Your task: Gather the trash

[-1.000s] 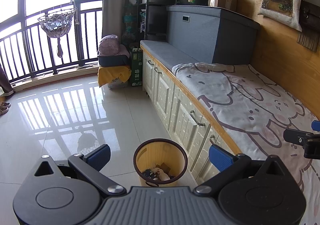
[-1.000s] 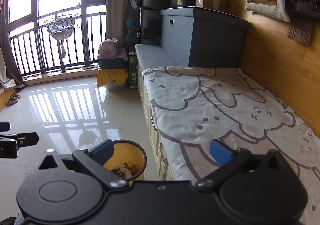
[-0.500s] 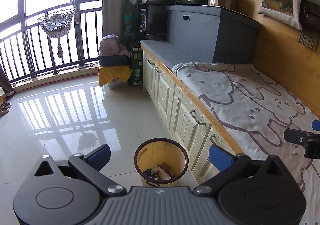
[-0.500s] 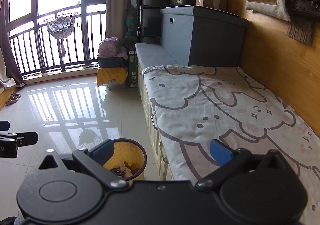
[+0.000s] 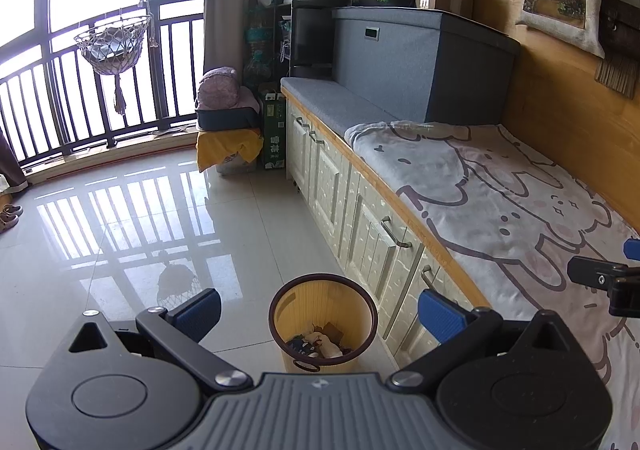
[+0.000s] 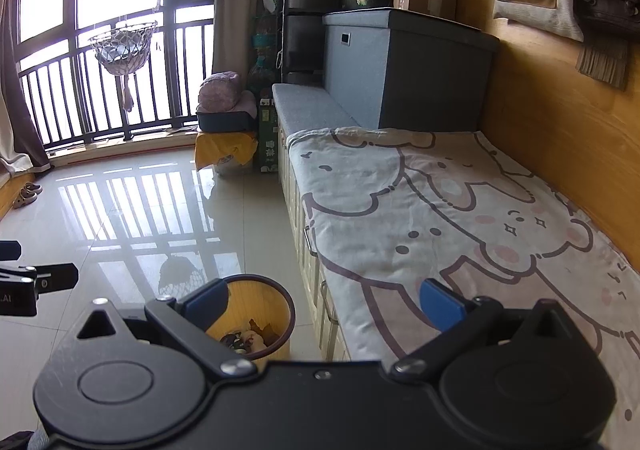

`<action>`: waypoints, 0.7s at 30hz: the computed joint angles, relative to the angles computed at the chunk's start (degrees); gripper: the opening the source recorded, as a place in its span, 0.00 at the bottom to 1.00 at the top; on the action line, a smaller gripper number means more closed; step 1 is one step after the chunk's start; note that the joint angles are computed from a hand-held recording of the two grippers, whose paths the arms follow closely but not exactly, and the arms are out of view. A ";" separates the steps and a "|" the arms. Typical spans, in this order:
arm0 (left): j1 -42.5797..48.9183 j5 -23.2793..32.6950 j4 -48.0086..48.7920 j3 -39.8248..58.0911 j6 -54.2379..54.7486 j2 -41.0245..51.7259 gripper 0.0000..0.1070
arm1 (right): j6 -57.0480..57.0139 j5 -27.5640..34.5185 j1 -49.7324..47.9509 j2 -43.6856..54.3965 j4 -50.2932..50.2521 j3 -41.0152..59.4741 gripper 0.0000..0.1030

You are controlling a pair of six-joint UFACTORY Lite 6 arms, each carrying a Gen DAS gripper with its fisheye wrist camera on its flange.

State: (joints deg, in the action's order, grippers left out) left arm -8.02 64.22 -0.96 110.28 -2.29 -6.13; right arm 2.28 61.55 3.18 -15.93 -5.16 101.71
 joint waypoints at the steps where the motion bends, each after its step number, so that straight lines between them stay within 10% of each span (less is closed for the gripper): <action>1: 0.23 -0.05 -0.17 -0.30 0.22 -0.23 0.96 | 0.03 0.00 0.05 -0.09 -0.03 -0.12 1.00; 21: 3.54 -0.19 -2.21 -3.15 4.25 -2.66 0.96 | 2.81 -0.28 3.14 -2.31 -2.62 -3.29 1.00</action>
